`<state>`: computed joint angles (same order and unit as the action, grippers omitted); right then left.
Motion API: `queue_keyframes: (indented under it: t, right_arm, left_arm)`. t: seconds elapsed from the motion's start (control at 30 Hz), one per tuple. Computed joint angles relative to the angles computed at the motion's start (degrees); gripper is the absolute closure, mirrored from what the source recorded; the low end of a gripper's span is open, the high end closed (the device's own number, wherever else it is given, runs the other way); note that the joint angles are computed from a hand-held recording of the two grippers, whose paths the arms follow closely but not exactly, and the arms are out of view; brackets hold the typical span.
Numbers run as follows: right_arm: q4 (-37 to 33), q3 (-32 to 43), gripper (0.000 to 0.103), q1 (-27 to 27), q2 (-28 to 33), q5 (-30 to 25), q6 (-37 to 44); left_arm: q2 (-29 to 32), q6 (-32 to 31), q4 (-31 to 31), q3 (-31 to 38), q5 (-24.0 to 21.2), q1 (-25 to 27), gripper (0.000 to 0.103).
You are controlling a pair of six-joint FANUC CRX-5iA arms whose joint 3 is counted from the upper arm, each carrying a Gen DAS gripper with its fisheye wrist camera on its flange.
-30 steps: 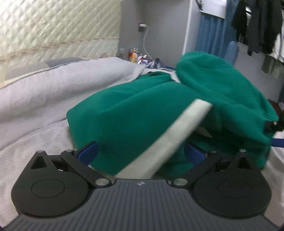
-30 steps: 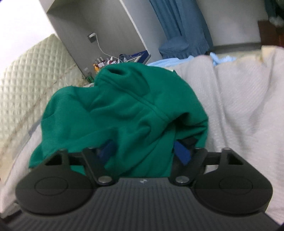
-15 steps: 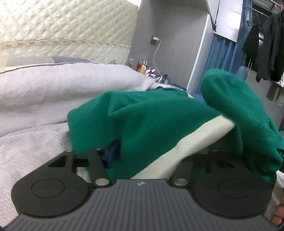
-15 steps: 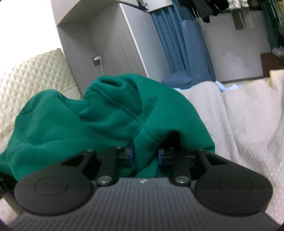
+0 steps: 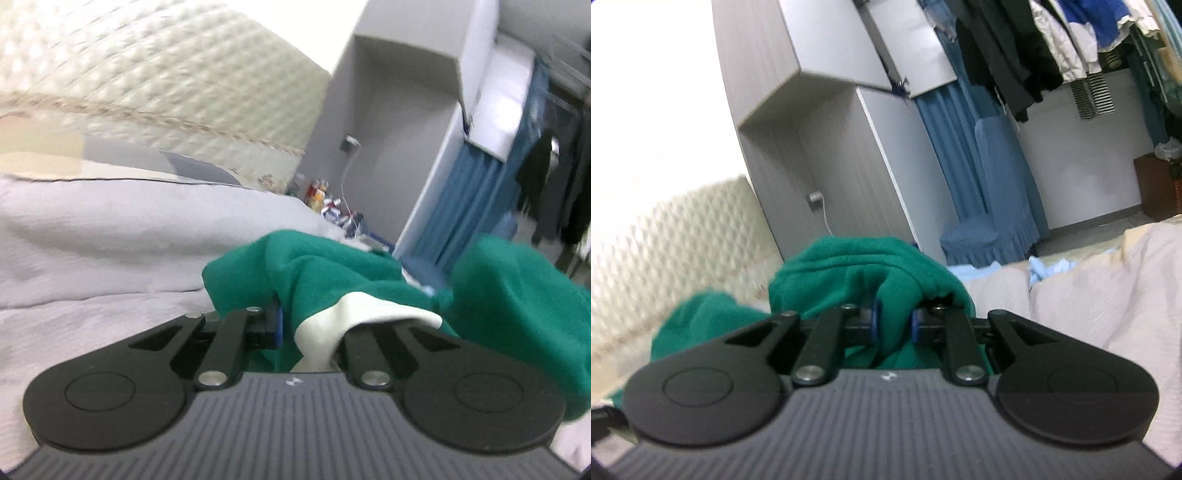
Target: Fold large clothes
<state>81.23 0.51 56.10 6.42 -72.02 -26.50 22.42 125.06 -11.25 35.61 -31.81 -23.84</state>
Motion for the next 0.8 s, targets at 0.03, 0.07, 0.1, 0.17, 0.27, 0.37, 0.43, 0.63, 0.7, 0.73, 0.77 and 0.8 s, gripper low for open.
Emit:
queue_keyframes:
  t: [0.03,0.07,0.1,0.17,0.27,0.37,0.43,0.63,0.7,0.73,0.77,0.8]
  right_arm:
    - [0.3,-0.1,0.084,1.0,-0.9,-0.7,-0.2]
    - [0.5,-0.6,0.084,1.8,-1.6,-1.3,-0.3]
    - [1.0,-0.6,0.084,2.6,-2.1,-1.9,-0.3]
    - [2.0,-1.1,0.084,4.6,-3.7,-2.7,0.2]
    - [0.6,-0.8,0.084,7.9,-6.3,-3.4,1.6]
    - [-2.7,0.1,0.084,11.0,-8.4,-5.0,2.2]
    - [-7.0,0.0,0.083,12.5,-10.1,-4.6,2.6]
    - [-30.6,3.6,0.081,13.0,-12.1,-8.3,7.4]
    - [-38.3,4.4,0.080,11.2,-12.0,-8.0,7.3]
    - [-41.1,3.6,0.079,10.0,-12.5,-6.8,6.0]
    - [-41.8,2.8,0.079,9.3,-12.9,-5.9,5.1]
    - [-42.5,2.2,0.079,8.4,-13.0,-5.2,5.1]
  left_arm:
    - [-1.7,0.7,0.3,-1.9,0.9,0.4,0.092]
    - [-3.4,1.7,-0.5,-3.5,1.4,0.6,0.092]
    - [-5.1,2.9,-1.5,-4.9,1.8,0.6,0.092]
    - [-8.4,5.5,-2.8,-7.9,3.1,1.0,0.092]
    - [-13.2,11.6,-7.9,-10.7,3.3,1.0,0.092]
    - [-17.5,15.6,-11.5,-13.3,2.5,1.5,0.092]
    - [-19.1,17.0,-13.3,-13.9,0.3,1.4,0.092]
    - [-16.7,15.9,-11.4,-10.6,-8.8,1.6,0.092]
    - [-14.9,16.5,-11.1,-8.7,-11.6,1.6,0.092]
    - [-13.7,16.5,-10.5,-7.7,-12.6,2.0,0.092]
    - [-12.6,16.5,-10.0,-6.5,-13.9,2.2,0.092]
    - [-11.5,16.6,-9.6,-5.5,-15.1,2.4,0.092]
